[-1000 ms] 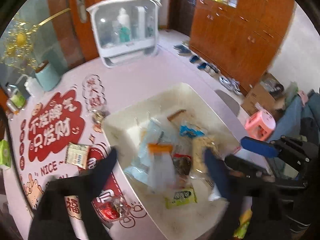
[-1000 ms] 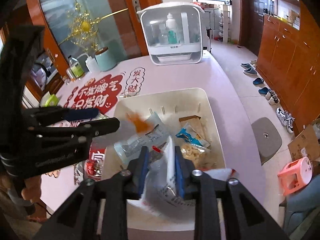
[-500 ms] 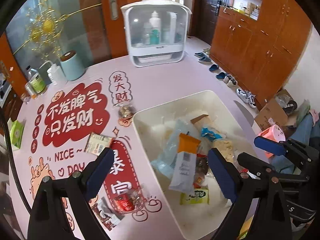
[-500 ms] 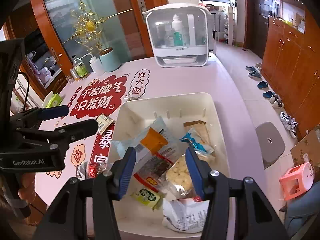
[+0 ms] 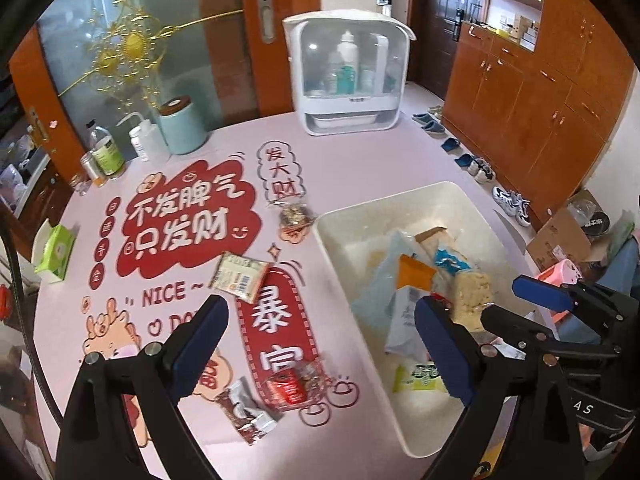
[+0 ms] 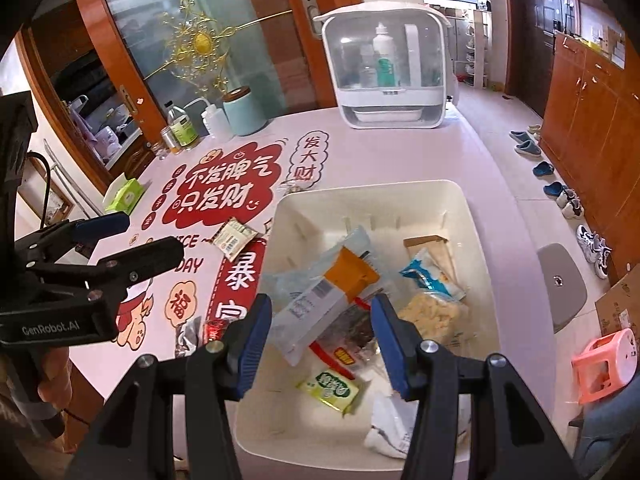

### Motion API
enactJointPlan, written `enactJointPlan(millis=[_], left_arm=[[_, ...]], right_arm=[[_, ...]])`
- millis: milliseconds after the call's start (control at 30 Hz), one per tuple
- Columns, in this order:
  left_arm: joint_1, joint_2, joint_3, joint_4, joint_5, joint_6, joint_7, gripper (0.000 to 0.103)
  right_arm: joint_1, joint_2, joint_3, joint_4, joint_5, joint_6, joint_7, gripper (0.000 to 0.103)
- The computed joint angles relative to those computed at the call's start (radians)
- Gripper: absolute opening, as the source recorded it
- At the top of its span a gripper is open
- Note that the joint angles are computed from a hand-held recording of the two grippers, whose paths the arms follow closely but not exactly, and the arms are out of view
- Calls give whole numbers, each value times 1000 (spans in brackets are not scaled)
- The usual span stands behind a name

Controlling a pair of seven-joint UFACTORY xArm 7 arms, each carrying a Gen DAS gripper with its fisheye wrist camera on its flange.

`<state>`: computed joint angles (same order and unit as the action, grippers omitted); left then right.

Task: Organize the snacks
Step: 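Withdraw both tools from the tray toward the remaining snacks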

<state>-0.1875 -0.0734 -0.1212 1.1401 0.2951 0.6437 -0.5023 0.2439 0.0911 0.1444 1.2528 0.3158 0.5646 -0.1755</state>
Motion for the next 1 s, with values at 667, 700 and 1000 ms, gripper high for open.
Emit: enactJointPlan(millis=[667, 700, 1000], left_arm=[[148, -115, 52, -291, -39, 40, -1, 94], [153, -102, 52, -307, -34, 37, -15, 94], [154, 40, 97, -379, -224, -50, -40, 88]], right_arm=[[113, 146, 60, 128, -75, 35, 73, 52], [118, 160, 62, 143, -83, 41, 76, 52], [197, 304, 46, 280, -251, 104, 113, 52]])
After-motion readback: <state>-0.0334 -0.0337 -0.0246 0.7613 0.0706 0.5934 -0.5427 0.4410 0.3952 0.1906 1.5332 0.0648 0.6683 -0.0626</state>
